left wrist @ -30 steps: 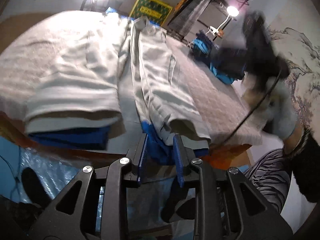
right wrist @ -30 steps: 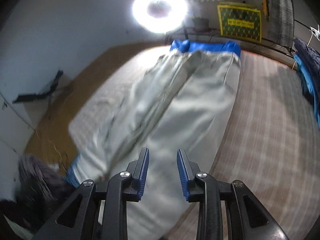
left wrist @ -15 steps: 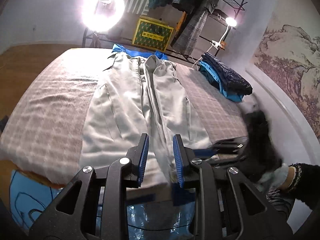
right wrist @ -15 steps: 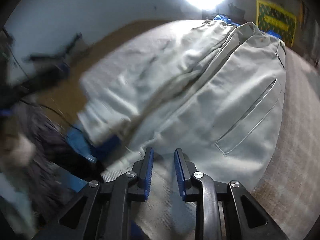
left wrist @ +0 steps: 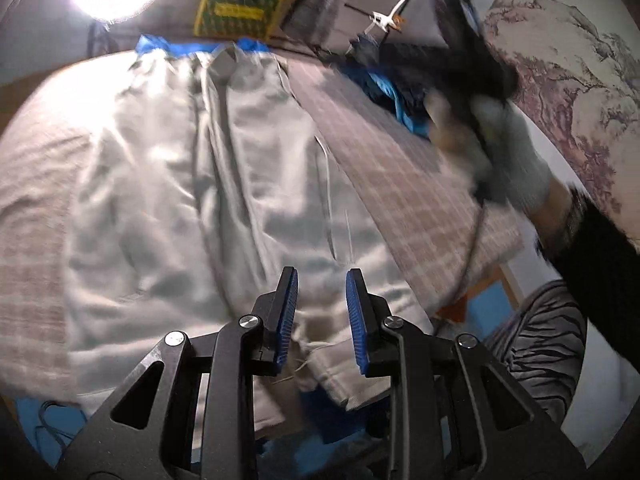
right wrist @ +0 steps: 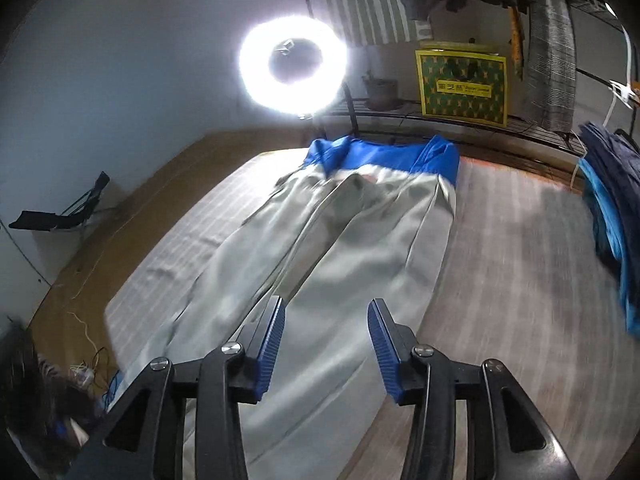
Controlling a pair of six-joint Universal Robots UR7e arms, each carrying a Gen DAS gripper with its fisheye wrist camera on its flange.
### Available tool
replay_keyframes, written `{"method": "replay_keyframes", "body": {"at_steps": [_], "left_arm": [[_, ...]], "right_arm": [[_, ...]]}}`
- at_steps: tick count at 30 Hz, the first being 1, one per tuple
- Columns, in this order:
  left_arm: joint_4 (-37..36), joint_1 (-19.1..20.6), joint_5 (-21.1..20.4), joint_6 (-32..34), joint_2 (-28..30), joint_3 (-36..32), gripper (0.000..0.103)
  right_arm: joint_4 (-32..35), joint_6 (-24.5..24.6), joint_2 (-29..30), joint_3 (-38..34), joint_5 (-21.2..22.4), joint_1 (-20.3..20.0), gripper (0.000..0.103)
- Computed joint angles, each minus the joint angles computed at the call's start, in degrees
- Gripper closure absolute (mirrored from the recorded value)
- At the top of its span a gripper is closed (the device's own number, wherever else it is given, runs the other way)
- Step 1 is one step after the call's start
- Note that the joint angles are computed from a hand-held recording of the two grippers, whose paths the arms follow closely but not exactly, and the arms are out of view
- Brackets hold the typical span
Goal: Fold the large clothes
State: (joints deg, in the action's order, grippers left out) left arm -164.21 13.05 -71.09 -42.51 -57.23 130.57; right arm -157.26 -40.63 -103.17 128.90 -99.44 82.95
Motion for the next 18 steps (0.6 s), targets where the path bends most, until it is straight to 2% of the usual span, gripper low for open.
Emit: {"method": "replay_keyframes", "body": {"at_steps": [4,7,13,18], "left_arm": [[0.7,1.8,-2.08,1.56,2.7,-1.2,0.08],[0.32,3.21,-3.0,0.76,3.24,-1.44,0.08],[-0.17,3.86,-1.41,1.67,2.78,-1.58,0.08],[-0.22,4.47,0.08,1.98,1.43,-1.03,0.08]], "right_arm": [[-1.2,-2.65,9.53,-6.6,-4.25,2.27,0.073],[-1.66,-3.38,16.92,-11.53,-7.05,2.73,0.079],[-5.07,-3.2,29.02,-19.49,-9.64,1.78,0.08],[-9.04,-1.82,35.76,-22.58,-11.87,1.5,0.08]]}}
